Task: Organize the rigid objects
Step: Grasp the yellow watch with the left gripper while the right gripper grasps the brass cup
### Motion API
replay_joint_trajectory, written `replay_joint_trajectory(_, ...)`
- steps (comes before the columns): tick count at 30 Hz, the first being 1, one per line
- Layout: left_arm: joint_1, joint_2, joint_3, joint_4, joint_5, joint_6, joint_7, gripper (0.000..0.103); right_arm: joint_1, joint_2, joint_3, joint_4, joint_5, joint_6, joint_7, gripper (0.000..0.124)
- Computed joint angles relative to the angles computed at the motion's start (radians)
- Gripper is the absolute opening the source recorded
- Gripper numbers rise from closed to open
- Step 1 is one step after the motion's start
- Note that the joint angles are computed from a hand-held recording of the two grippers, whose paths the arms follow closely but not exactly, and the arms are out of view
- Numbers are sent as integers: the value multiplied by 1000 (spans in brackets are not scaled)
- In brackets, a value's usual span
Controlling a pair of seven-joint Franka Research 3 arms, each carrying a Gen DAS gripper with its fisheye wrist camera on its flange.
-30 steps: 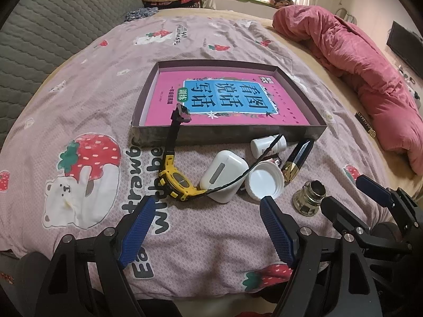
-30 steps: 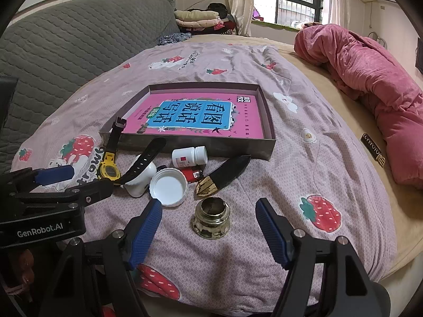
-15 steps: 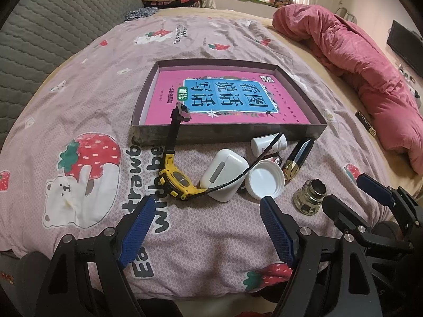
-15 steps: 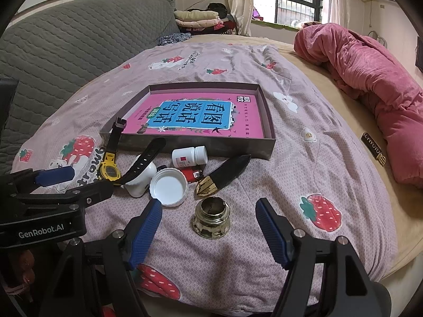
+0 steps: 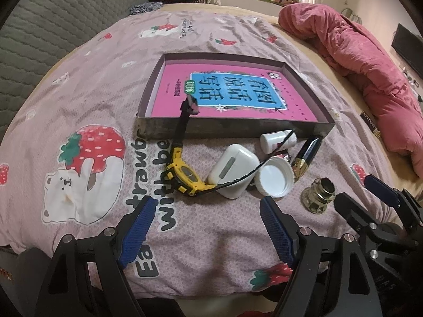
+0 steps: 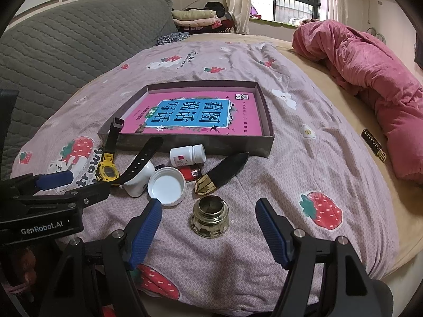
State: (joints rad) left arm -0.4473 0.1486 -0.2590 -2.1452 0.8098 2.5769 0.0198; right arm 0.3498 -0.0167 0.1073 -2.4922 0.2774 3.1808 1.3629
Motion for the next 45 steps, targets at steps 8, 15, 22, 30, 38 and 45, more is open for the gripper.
replay_joint_trajectory(8,13,-9,7,-21,-1,11,-14,82,2,12,-5,10,66,-11,-45,73)
replay_joint_trajectory(15,30,-12,12,-39,-15,15,-20,82,1,30,5,24,140,-20,-108,73)
replay_joint_trajectory(22,54,6,19,-54,-41,61,30,82,-6,47,12,41,217,-37,-166,73)
replay_joint_trajectory(30,79,23,42,-74,-109,173,6,82,-11,68,14,54,216,-46,-165,73)
replay_joint_trajectory(38,96,67,54,-68,-217,291,51,82,-13,93,4,65,147,-62,-107,73)
replay_joint_trajectory(45,102,101,63,-68,-300,382,93,55,-22,108,8,75,120,-70,-85,73)
